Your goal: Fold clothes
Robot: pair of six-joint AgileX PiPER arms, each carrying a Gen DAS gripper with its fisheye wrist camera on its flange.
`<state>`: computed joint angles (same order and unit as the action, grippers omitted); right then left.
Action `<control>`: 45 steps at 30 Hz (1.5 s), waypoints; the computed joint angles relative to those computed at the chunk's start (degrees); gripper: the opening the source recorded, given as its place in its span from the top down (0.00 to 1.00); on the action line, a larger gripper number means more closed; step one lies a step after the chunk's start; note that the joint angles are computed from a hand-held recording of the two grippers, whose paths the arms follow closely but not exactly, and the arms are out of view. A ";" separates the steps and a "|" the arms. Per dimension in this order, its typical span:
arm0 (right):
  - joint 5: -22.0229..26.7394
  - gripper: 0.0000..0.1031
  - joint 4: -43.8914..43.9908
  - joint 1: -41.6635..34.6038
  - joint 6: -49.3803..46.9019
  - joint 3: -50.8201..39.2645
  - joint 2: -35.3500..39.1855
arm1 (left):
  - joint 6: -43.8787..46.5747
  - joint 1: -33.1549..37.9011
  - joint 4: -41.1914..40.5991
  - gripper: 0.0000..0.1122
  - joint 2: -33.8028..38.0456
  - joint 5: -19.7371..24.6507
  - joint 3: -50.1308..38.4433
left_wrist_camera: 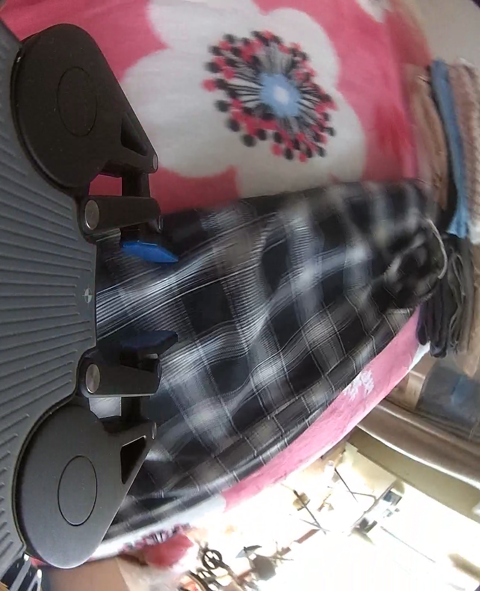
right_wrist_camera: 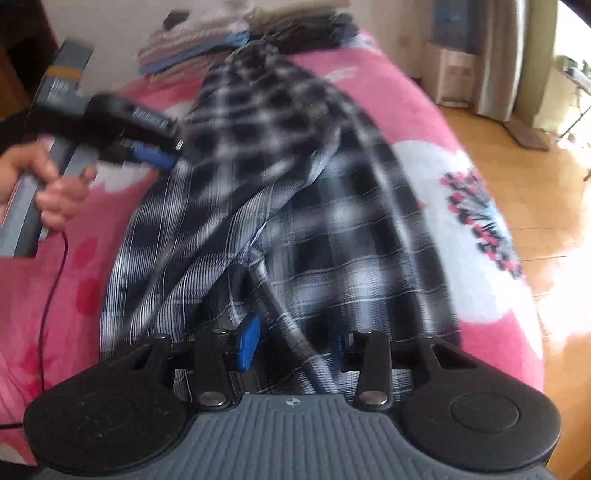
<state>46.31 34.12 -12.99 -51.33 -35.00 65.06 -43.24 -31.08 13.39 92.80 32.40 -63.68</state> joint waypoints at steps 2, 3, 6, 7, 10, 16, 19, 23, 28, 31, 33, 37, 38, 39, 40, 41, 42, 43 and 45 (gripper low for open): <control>-1.19 0.80 -1.54 1.48 0.43 0.62 -0.05 | -2.47 -0.62 3.19 0.64 1.17 -0.31 -0.48; -1.88 0.89 -2.40 1.85 1.17 0.96 -0.54 | -3.76 -0.91 4.72 0.64 1.61 -0.50 -0.59; 2.34 0.99 0.91 -3.98 0.15 0.39 -2.85 | -7.20 -1.43 8.00 0.64 1.55 -1.23 0.08; 4.47 0.99 1.81 -6.94 0.05 0.18 -4.82 | -7.97 -1.51 8.74 0.64 1.41 -1.45 0.36; 13.70 0.99 4.10 -18.91 -2.27 -1.13 -9.85 | -8.28 -1.92 10.25 0.64 1.46 -1.20 0.44; 22.55 0.99 7.04 -39.79 -9.83 -2.05 -11.27 | -10.38 -3.06 12.51 0.64 2.59 0.47 -1.12; 22.45 0.99 8.26 -42.88 -11.22 -2.03 -10.16 | -11.62 -3.53 13.92 0.64 2.89 0.69 -1.20; 17.88 0.99 8.60 -41.86 -11.19 0.63 -9.39 | -11.51 -3.49 15.41 0.64 3.18 0.23 -1.05; 10.17 0.86 0.49 -35.44 1.16 -1.21 0.62 | -10.11 -1.97 14.51 0.64 1.60 -1.64 0.19; 14.57 0.72 4.31 -39.94 -0.80 -5.82 2.09 | -10.78 0.34 15.42 0.62 -0.60 -4.99 2.40; 16.36 0.66 8.74 -39.12 -2.73 -9.07 3.76 | -11.36 2.18 16.24 0.53 -1.52 -7.14 3.37; 10.37 0.66 12.86 -20.82 0.62 -19.67 12.19 | -14.72 6.27 18.60 0.52 -0.07 -10.61 2.93; 10.13 0.62 14.21 -16.29 1.06 -23.78 16.45 | -15.28 7.25 18.39 0.52 0.49 -11.45 2.75; 10.76 0.61 15.55 -12.70 1.26 -28.06 20.83 | -15.61 8.21 17.48 0.52 0.95 -12.53 2.93; 10.49 0.59 16.78 -8.58 1.93 -32.80 25.74 | -15.09 9.14 15.85 0.52 1.36 -13.53 3.16; 8.97 0.58 16.71 -4.50 2.73 -36.99 29.89 | -14.03 10.05 13.70 0.52 1.92 -14.44 3.27; 7.07 0.57 15.14 -0.11 3.21 -41.88 34.31 | -12.73 10.82 11.50 0.52 2.49 -15.26 3.32; 3.74 0.57 12.57 3.92 4.58 -45.35 37.21 | -11.42 11.42 9.69 0.52 2.85 -16.10 3.52; -1.32 0.58 7.05 10.27 6.75 -52.19 43.04 | -7.93 12.34 5.86 0.52 3.75 -17.49 3.53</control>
